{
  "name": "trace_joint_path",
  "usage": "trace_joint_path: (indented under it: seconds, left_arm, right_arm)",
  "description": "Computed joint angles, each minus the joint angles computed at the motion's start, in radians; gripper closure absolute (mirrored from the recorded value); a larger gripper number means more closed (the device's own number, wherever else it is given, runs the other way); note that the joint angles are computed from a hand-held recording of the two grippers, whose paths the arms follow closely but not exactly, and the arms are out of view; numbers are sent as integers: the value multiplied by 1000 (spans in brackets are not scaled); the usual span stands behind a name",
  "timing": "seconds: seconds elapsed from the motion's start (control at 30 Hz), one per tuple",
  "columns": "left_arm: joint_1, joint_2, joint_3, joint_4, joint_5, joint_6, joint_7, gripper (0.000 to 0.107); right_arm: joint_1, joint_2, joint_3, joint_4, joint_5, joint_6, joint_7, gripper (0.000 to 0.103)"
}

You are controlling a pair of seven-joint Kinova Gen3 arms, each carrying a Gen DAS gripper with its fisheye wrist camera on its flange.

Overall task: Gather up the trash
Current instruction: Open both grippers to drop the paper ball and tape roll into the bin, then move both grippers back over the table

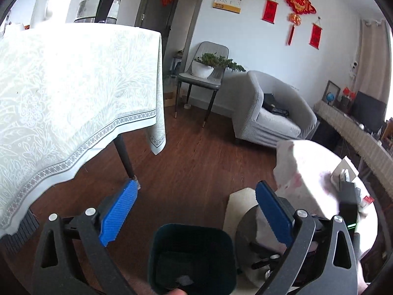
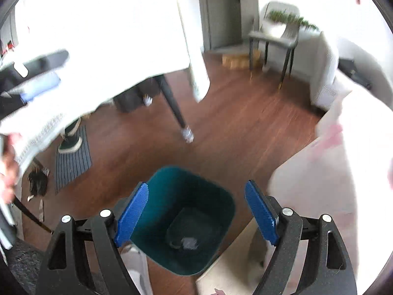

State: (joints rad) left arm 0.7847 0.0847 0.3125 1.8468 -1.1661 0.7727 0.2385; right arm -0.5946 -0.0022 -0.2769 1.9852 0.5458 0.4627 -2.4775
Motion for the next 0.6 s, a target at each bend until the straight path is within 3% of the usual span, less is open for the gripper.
trace_joint_path:
  seconds: [0.27,0.6]
  left_arm:
    - [64,72,-4,-89,-38,1,5,9]
    - [186,224,-61,-291,44,-20,-147,9]
  right_arm:
    - [114,-222,-7,67,-41,7,38,18]
    - [233,-430,52,145,-169,66,223,17]
